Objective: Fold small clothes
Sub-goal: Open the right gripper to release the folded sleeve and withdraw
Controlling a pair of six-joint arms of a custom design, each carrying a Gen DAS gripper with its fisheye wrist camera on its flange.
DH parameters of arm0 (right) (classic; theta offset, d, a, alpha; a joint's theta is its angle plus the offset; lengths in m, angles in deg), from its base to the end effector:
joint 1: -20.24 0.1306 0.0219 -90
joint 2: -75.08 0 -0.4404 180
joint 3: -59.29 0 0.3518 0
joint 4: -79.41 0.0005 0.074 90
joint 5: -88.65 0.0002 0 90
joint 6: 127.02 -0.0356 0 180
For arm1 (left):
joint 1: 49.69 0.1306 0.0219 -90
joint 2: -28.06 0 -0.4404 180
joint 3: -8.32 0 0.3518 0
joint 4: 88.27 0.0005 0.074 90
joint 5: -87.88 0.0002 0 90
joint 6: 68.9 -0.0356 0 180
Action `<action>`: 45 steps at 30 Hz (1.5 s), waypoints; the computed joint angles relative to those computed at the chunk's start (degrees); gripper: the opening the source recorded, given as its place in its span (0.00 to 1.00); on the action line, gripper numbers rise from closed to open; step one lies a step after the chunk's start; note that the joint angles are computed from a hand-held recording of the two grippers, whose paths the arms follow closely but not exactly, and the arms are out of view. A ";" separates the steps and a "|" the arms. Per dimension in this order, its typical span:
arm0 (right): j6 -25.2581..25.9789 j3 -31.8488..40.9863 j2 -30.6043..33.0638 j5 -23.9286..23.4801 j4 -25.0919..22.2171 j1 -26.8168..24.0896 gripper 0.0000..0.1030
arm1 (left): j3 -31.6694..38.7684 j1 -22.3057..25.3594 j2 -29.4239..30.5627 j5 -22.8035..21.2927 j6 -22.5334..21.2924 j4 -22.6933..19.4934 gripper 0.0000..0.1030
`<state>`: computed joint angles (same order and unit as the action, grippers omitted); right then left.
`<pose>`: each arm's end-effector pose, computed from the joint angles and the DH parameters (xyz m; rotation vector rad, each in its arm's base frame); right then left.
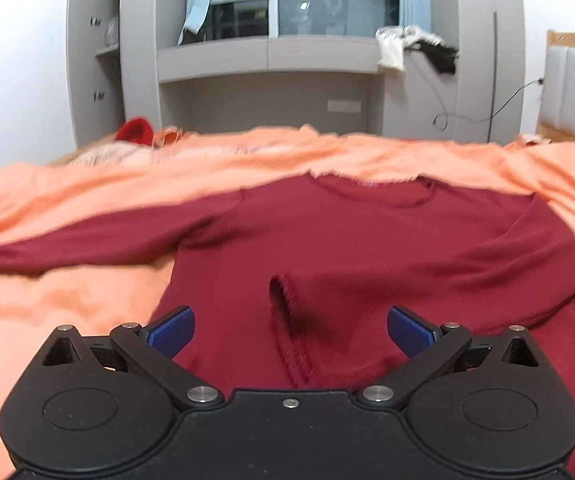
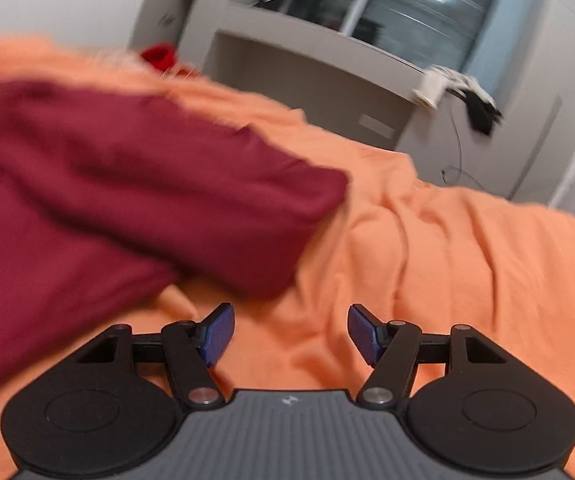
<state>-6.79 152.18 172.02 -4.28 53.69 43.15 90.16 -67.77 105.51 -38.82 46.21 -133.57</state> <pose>0.4794 0.2040 0.4884 -0.9623 1.8550 -0.0240 0.3433 -0.0902 0.5201 -0.4492 2.0903 0.2966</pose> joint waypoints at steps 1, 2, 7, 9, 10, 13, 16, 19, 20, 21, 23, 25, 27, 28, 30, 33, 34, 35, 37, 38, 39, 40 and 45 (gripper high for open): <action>1.02 -0.75 -0.04 1.44 2.10 0.82 0.61 | 0.17 0.60 0.27 0.59 0.60 -1.09 1.00; 1.81 -1.29 0.06 2.78 4.26 1.49 0.58 | 0.41 1.05 0.69 1.16 1.49 -2.27 1.00; 4.77 -1.06 1.79 6.79 7.38 4.00 0.07 | 0.45 2.86 0.93 4.03 3.94 -4.44 0.99; -4.42 2.54 2.48 3.61 0.55 2.93 0.06 | 0.63 2.71 1.04 3.78 3.57 -4.51 0.99; -13.84 5.03 2.48 -1.17 -4.35 1.41 0.05 | 0.68 2.60 1.09 3.69 3.45 -4.59 1.00; -30.09 7.00 2.17 -12.26 -7.91 -3.22 0.05 | 1.04 2.57 1.29 3.92 3.65 -5.45 0.99; -31.29 6.63 3.22 -15.48 -9.62 -4.43 0.05 | 1.50 2.30 1.74 3.61 3.72 -6.33 1.00; -30.72 7.75 4.09 -17.13 -12.13 -4.97 0.09 | 1.50 2.17 1.80 3.15 3.42 -6.38 1.00; -29.83 8.81 4.40 -17.00 -13.76 -5.10 0.09 | 1.41 2.29 1.63 3.36 3.50 -6.37 1.00; -28.49 9.73 4.60 -16.80 -14.91 -5.32 0.13 | 1.45 2.40 1.53 3.62 3.67 -6.51 1.00; -25.55 11.90 5.04 -14.29 -17.57 -5.54 0.44 | 1.62 2.54 1.33 4.11 3.97 -6.69 1.00; -24.94 11.26 3.84 -12.87 -16.55 -5.90 0.57 | 1.69 2.69 0.78 4.38 4.48 -6.30 0.99; -28.61 10.47 3.55 -13.72 -13.50 -6.65 0.67 | 1.09 2.55 -0.21 4.28 4.77 -4.50 0.99; -31.52 9.89 3.57 -14.43 -11.30 -6.88 0.76 | 0.72 2.54 -0.69 4.12 4.80 -3.36 0.99; -36.83 8.57 3.86 -17.47 -6.69 -7.67 0.82 | 0.16 2.30 -1.16 2.60 5.25 -1.84 0.99; -45.12 8.52 5.68 -20.25 -1.26 -7.96 0.83 | -0.01 2.59 -0.94 1.27 5.63 -1.67 0.99; -47.27 9.29 6.61 -21.27 -0.16 -7.99 0.83 | 0.07 2.83 -0.75 1.12 5.87 -2.10 0.99; -49.69 9.86 7.31 -21.97 0.87 -8.06 0.83 | 0.22 3.13 -0.52 0.93 6.40 -2.69 0.99; -53.55 10.17 7.91 -21.52 3.32 -7.88 0.84 | 0.25 4.10 -0.55 1.78 7.77 -3.43 0.99; -53.97 10.37 8.09 -21.27 3.83 -7.84 0.84 | 0.07 4.67 -0.88 2.73 8.34 -3.36 0.99; -53.90 10.76 8.27 -20.76 4.08 -7.62 0.84 | -0.23 5.17 -1.31 3.67 8.75 -2.79 0.99; -53.67 11.23 8.40 -19.95 4.30 -7.26 0.85 | -0.67 5.49 -1.81 4.22 8.99 -1.74 0.99; -50.13 10.78 7.68 -16.69 3.54 -7.09 0.89 | -3.31 5.51 -4.32 6.69 5.48 6.15 0.99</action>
